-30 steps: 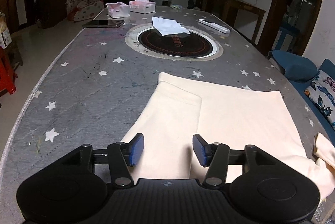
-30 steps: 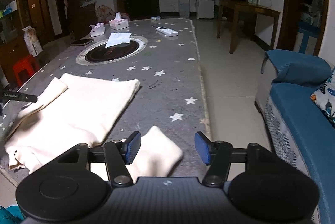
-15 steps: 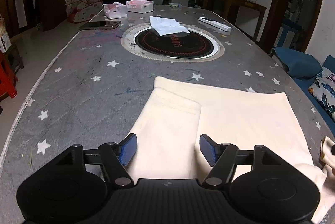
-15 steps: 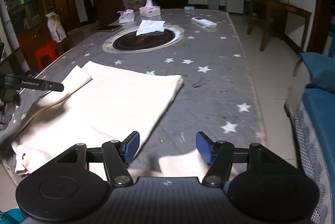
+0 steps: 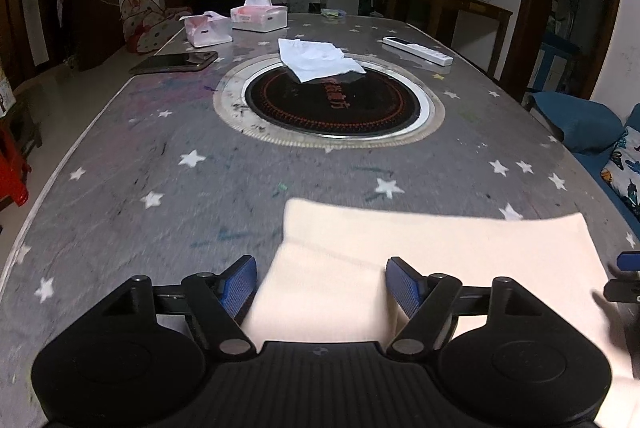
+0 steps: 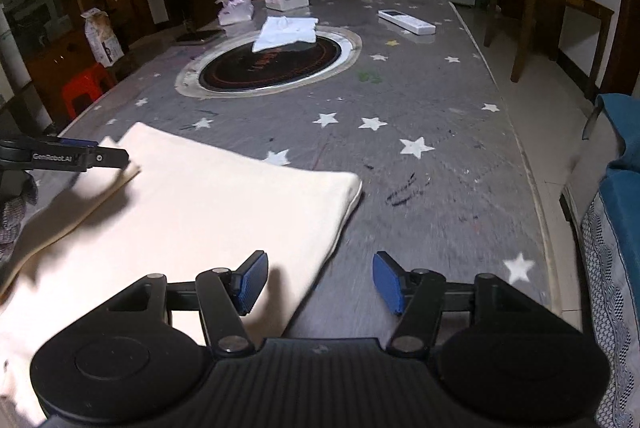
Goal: Fold clothes
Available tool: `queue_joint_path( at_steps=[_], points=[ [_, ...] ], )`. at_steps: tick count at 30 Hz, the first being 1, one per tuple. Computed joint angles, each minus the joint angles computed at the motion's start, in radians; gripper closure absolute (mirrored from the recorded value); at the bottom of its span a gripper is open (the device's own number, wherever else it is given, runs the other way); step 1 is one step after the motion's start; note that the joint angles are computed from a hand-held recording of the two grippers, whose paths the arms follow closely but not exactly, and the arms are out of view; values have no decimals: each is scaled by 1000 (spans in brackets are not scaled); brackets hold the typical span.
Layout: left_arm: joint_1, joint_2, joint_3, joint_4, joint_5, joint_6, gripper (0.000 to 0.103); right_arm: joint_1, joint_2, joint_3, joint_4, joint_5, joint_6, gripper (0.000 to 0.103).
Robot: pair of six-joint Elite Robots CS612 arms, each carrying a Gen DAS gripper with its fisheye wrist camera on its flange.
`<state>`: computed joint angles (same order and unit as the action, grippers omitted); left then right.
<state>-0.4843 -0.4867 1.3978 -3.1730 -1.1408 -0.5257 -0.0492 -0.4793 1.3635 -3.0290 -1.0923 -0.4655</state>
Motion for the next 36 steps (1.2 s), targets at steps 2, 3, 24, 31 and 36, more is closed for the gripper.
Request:
queue_joint_path(
  at_steps=[2,3,24,31,36],
  points=[
    [4,13,-25,13,-2,17,30,6,16,-34,26,-14,7,50],
    [7,20,-37,22,-8,25,32,8,23,-52,44,-18,11,52],
    [35,71,-121,47,134,58,79,63,112,-281,148,54,15,93],
    [10,17,-9,-48,119,56,78,33,0,-81,153,173,-194,92],
    [-26,-28,93,-143,42,72,78,18,-86,85,200,229,-415,82]
  ],
)
